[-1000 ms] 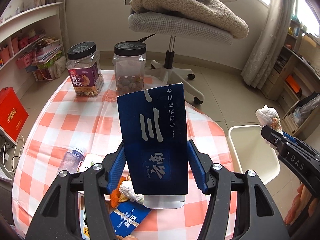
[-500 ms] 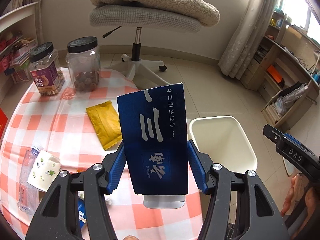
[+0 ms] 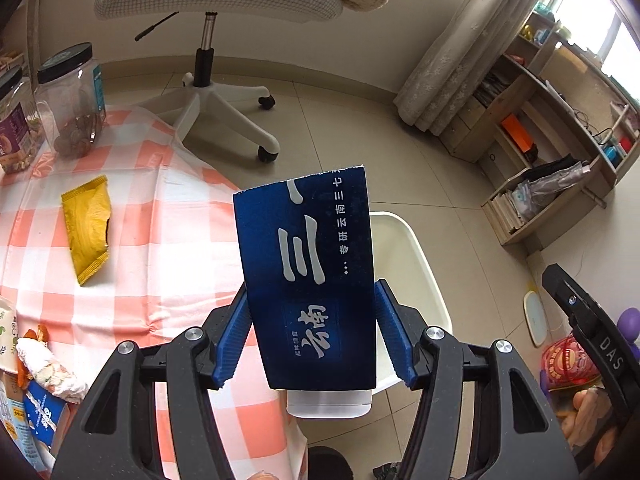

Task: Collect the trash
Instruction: 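Drop the tissue bundle into the bin with the right tool while the left tool drops the blue box in, then grasp the white leaf-print paper cup with the left tool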

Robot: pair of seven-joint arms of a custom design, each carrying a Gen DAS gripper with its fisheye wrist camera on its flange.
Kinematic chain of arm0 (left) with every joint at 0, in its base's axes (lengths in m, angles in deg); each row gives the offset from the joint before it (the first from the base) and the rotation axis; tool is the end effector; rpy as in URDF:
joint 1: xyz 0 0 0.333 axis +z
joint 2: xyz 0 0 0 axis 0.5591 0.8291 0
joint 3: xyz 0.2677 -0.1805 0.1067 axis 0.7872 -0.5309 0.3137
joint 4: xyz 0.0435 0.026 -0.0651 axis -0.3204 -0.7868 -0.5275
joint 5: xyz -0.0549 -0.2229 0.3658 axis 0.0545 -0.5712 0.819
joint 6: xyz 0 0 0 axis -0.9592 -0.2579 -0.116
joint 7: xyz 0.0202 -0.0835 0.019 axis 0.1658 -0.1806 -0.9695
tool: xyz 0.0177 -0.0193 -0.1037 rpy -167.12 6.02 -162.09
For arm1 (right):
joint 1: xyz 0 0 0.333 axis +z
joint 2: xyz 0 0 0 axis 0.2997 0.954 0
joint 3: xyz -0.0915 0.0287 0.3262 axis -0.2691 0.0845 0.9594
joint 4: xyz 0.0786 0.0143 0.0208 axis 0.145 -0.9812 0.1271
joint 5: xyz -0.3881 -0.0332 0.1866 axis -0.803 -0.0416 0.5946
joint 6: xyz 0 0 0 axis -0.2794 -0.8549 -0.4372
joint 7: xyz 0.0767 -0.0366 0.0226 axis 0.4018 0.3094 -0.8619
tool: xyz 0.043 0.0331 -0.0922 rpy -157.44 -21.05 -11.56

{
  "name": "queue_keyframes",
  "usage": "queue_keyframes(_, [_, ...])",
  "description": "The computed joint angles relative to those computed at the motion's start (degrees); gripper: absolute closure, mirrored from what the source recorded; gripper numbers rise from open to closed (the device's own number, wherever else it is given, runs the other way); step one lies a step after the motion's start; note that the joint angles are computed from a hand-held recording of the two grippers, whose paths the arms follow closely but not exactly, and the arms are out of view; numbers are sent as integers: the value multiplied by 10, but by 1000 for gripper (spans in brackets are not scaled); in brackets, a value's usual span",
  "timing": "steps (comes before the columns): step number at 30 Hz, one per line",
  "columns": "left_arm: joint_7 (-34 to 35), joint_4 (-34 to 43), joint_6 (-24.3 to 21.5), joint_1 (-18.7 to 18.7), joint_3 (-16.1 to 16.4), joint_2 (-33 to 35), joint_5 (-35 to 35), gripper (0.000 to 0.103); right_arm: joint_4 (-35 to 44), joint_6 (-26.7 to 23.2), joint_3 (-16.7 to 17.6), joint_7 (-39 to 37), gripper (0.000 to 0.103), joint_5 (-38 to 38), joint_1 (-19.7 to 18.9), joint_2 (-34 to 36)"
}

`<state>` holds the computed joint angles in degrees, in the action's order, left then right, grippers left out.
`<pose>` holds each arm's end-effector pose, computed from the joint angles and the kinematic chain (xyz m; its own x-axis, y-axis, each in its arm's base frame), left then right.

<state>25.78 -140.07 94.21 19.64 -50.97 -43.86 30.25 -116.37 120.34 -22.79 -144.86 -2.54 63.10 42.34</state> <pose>0.6815 -0.3692 0.4466 -0.6118 -0.7173 0.3335 -0.7561 0.4065 -0.5128 0.5303 0.4907 0.4833 -0.8321 -0.5545 0.0118 -0.3983 0.5826 -0.7085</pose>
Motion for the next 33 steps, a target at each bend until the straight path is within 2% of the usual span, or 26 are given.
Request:
queue_keyframes(3, [-7,32,-35,-5,-4,20,-1,40,-17,-9,0,22,8,3,1,-13])
queue_keyframes(6, [-1,25,-28,-8,-2,15,4,34,-32,-5,5,49,7,0,0,-24])
queue_keyframes(11, [24,-22,18,-2,6,-20,15,32,-11,2,10,45,7,-9,2,-8])
queue_keyframes(18, [51,-93,109,11,16,-76,23,29,82,-7,-10,10,7,-37,39,57])
queue_keyframes(25, [60,-189,282,14,30,-123,42,19,172,-16,-40,-44,7,-40,70,119])
queue_keyframes(27, [44,-199,299,12,39,-128,57,18,194,-12,-47,-59,7,-34,74,134])
queue_keyframes(33, [9,-199,299,17,54,-130,93,18,295,-16,-76,-112,7,-18,88,199])
